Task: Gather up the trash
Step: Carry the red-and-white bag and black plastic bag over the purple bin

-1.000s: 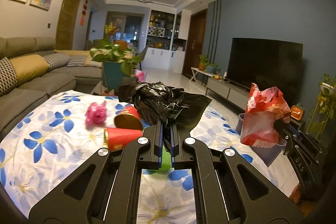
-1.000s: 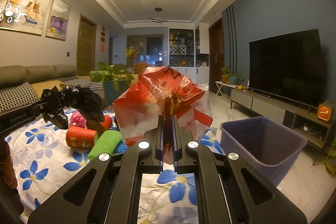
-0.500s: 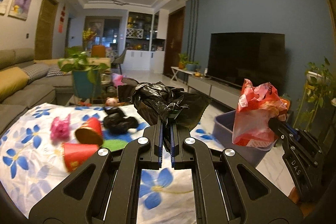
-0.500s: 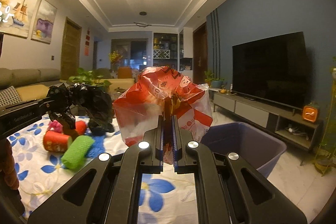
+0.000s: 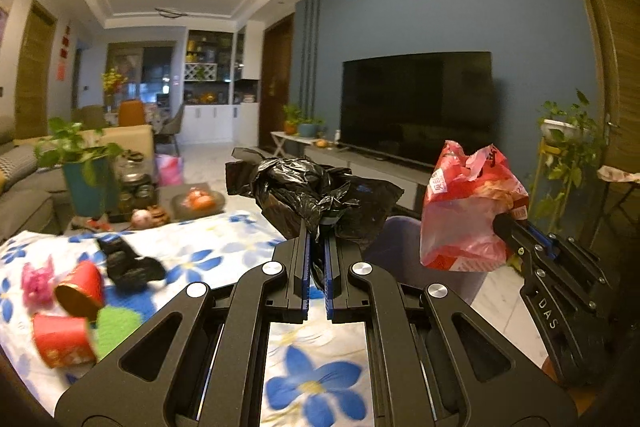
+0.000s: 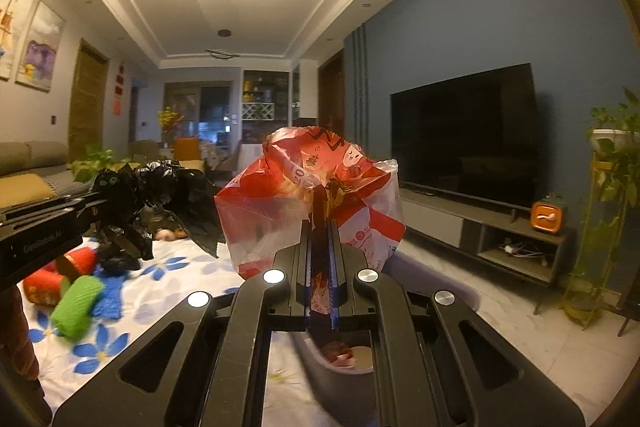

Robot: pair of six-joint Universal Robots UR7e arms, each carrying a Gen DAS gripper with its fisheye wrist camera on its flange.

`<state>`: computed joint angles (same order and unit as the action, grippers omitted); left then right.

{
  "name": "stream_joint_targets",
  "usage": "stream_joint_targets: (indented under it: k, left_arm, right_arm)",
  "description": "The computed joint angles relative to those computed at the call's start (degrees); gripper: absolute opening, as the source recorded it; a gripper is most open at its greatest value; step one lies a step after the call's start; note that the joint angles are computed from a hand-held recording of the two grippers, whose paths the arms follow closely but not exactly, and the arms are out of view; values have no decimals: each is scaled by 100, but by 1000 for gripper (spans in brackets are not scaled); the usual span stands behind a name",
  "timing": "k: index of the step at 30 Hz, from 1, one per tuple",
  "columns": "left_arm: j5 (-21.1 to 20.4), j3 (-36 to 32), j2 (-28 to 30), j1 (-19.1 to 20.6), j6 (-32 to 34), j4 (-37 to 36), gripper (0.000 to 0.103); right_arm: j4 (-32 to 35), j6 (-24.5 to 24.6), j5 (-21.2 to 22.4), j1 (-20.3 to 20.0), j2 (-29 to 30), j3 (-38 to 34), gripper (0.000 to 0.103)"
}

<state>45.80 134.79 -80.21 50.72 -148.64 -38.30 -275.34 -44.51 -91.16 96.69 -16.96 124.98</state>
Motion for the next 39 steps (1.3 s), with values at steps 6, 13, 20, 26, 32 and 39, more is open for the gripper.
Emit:
stream_joint_targets:
  k: [6, 13, 20, 26, 32, 39]
  left_arm:
    - [413, -523, 598, 252, -29, 96, 5]
    - [792, -1027, 1105, 531, -99, 269, 5]
    - [1051, -1400, 1426, 745, -119, 439, 5]
    - [1172, -1650, 1660, 866, -132, 559, 5]
    - [1200, -1820, 1804, 915, -229, 648, 5]
    - [1222, -1960, 1951, 970, -237, 684, 5]
  right_arm:
    - [17, 21, -71, -155, -124, -118, 8]
    - [61, 30, -191, -218, -175, -277, 8]
    - [73, 95, -230, -316, -214, -356, 8]
    - [159, 91, -273, -322, -240, -440, 8]
    - [214, 105, -378, -253, -201, -520, 8]
    - [330, 141, -500, -173, -175, -602, 8]
